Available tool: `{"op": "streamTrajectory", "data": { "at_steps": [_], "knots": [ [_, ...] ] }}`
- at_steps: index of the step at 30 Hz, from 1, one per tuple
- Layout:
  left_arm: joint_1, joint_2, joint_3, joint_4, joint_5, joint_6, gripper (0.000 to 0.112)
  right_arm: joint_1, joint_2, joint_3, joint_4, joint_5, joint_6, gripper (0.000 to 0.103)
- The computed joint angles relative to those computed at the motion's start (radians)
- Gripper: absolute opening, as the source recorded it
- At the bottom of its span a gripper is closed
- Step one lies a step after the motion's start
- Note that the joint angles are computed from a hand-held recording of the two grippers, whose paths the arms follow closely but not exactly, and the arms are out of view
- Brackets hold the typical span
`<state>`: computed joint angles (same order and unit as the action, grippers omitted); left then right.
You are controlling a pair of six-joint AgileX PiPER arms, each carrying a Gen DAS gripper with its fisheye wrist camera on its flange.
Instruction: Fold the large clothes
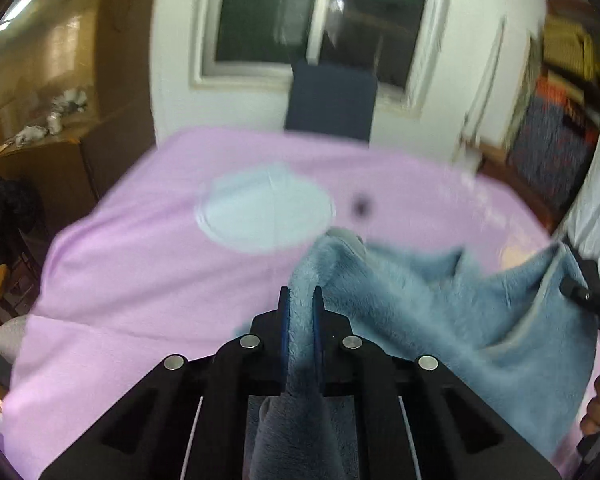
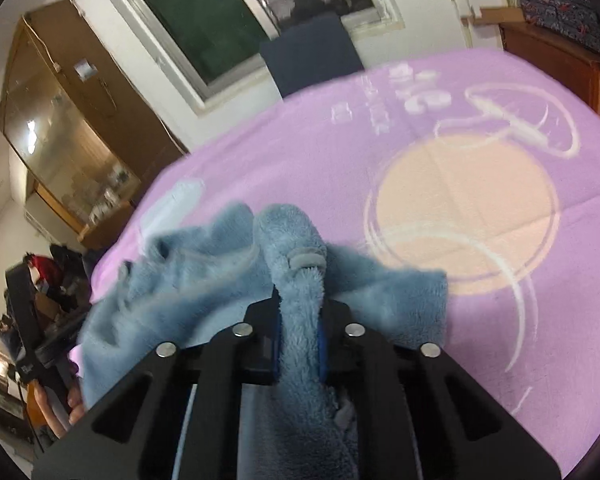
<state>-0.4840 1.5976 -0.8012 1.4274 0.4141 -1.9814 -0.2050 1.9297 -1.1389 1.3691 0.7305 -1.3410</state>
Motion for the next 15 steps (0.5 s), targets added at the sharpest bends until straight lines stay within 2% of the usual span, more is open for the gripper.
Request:
{"op": "streamTrajectory", "data": {
  "at_steps": [2, 3, 5, 6, 7, 8, 9, 11, 13, 15],
  "knots": [
    [-0.031, -0.015, -0.009, 0.007, 0.08, -0.014, 0.01, -0.015, -0.041, 0.018, 0.062, -0.008, -0.046, 0.011],
    [-0.034, 0.011, -0.031, -0.016, 0.096, 0.015, 0.01, -0.017, -0.052, 0.021, 0.098, -0.031, -0.06, 0.011],
    [-0.012, 0.073, -0.074, -0.103, 0.056, 0.093, 0.011, -0.005, -0.032, -0.011, 0.07, -0.12, 0.03, 0.011],
    [0.006, 0.107, -0.093, -0.156, 0.019, 0.141, 0.012, 0.0, 0.011, -0.054, -0.003, -0.137, 0.13, 0.011],
    [0.018, 0.138, -0.106, -0.194, -0.014, 0.18, 0.014, -0.004, 0.095, -0.112, -0.076, -0.114, 0.23, 0.011],
    [0.017, 0.157, -0.11, -0.197, -0.016, 0.183, 0.024, -0.011, 0.16, -0.157, -0.133, -0.081, 0.318, 0.012],
    [0.019, 0.161, -0.114, -0.213, -0.012, 0.202, 0.047, -0.027, 0.203, -0.189, -0.159, -0.03, 0.366, 0.012],
    [0.026, 0.162, -0.124, -0.223, 0.0, 0.203, 0.067, -0.05, 0.213, -0.21, -0.147, 0.022, 0.343, 0.013],
    [0.037, 0.168, -0.134, -0.253, 0.01, 0.229, 0.066, -0.049, 0.204, -0.205, -0.126, 0.019, 0.304, 0.018],
    [0.045, 0.197, -0.16, -0.316, 0.031, 0.289, 0.049, -0.034, 0.207, -0.205, -0.145, 0.001, 0.311, 0.018]
  ]
}}
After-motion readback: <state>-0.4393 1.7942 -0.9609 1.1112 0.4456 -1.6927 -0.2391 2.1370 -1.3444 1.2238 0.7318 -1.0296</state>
